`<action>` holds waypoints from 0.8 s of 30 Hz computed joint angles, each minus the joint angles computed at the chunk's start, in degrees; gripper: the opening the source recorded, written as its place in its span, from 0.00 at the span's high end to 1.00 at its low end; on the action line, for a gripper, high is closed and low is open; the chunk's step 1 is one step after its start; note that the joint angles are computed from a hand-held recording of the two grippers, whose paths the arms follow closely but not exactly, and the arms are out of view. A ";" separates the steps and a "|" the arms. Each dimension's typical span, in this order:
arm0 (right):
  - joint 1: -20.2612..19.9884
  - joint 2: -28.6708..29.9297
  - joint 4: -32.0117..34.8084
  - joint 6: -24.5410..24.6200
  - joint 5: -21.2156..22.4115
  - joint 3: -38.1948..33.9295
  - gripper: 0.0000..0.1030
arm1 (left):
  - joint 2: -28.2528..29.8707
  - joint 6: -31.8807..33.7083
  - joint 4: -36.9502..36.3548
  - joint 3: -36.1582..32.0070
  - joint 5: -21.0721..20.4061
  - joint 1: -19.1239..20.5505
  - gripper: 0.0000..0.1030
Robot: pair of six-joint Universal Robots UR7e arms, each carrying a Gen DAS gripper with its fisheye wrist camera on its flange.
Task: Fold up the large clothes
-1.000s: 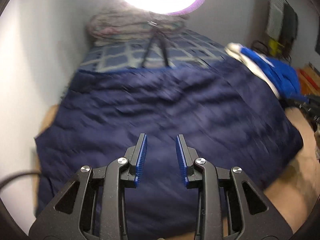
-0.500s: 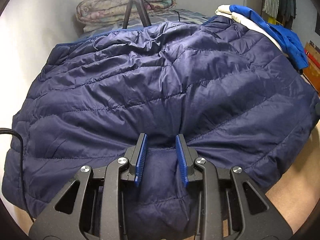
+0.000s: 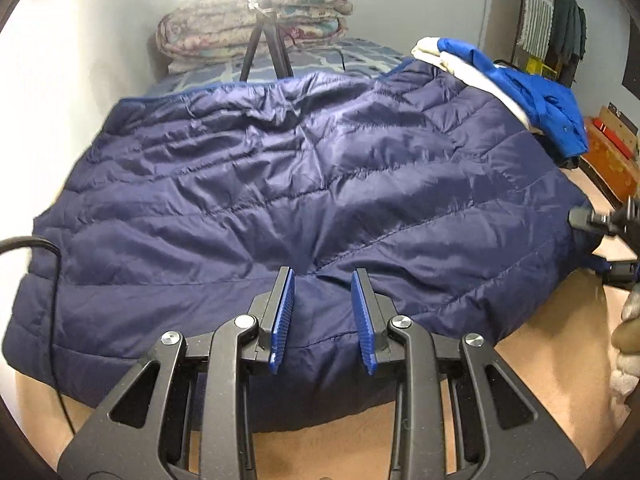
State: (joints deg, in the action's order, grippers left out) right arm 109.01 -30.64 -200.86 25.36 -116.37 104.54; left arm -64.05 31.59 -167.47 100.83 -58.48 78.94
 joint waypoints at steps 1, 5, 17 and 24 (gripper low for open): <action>0.14 0.50 -0.35 0.17 -1.08 -0.91 0.22 | 0.59 0.39 0.42 -0.47 0.67 0.14 0.72; 0.76 1.86 1.77 -0.62 -3.99 -4.25 0.54 | 0.23 -0.99 1.81 -0.79 0.89 0.42 0.72; 8.35 4.48 8.46 -18.36 -16.18 -13.43 0.92 | -28.70 -10.66 10.27 11.80 -2.28 -2.79 0.66; 12.22 5.57 9.07 -26.09 -16.39 -19.40 0.94 | -43.06 -14.02 12.89 18.13 -1.42 -2.87 0.47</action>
State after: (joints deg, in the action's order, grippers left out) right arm 121.23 -25.07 -191.79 -0.73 -132.76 85.14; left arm -107.11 17.57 -154.58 118.95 -59.90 76.07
